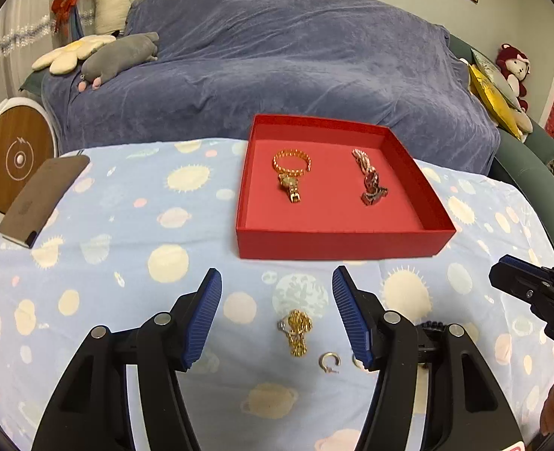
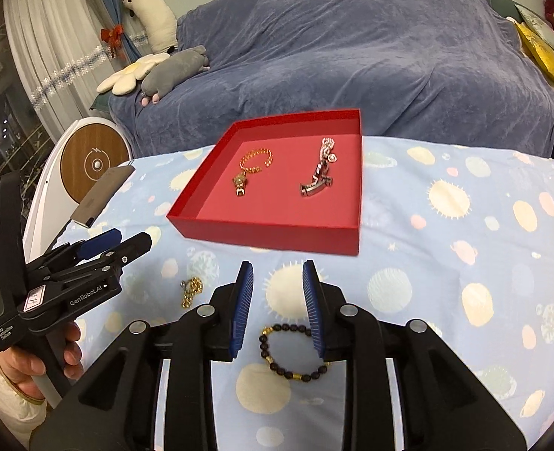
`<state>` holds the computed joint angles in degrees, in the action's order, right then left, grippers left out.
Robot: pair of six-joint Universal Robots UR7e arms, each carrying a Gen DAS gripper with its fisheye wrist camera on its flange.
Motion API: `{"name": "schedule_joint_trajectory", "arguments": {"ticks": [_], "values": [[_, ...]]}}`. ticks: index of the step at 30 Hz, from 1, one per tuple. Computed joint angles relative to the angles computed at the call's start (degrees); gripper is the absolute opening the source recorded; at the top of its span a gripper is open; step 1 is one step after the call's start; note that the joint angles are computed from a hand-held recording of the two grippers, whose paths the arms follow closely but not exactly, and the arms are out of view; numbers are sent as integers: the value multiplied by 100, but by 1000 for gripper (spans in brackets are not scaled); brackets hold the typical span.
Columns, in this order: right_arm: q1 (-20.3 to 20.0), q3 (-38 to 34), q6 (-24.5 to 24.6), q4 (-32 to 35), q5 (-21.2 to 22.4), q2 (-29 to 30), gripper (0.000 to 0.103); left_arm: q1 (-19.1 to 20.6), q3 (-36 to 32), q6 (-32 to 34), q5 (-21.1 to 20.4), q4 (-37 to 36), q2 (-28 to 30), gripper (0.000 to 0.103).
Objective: Organize jewelry
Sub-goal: 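Withdraw both grippers from the red box toward the remaining jewelry, then grasp the dark beaded bracelet with the right gripper while the left approaches the gold chain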
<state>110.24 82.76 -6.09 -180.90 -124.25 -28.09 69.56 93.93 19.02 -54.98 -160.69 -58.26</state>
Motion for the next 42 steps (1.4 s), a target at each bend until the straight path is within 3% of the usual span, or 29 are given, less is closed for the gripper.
{"name": "schedule_joint_trajectory", "arguments": {"ticks": [9,24,28,39,42], "values": [[-212,337,218,197,-175,-34,28,150,246,-35,251,-141,116,59],[-390,123,142,590,-194,255,28,284,198,-78,114,179,134,59],[-395,83,149,624,-211,295,19,309,190,-63,117,202,145,59],[-414,1,107,575,-223,350,18,312,232,16,92,189,167,59],[-410,-10,167,651,-170,336,7,327,197,-22,89,173,202,59]]}}
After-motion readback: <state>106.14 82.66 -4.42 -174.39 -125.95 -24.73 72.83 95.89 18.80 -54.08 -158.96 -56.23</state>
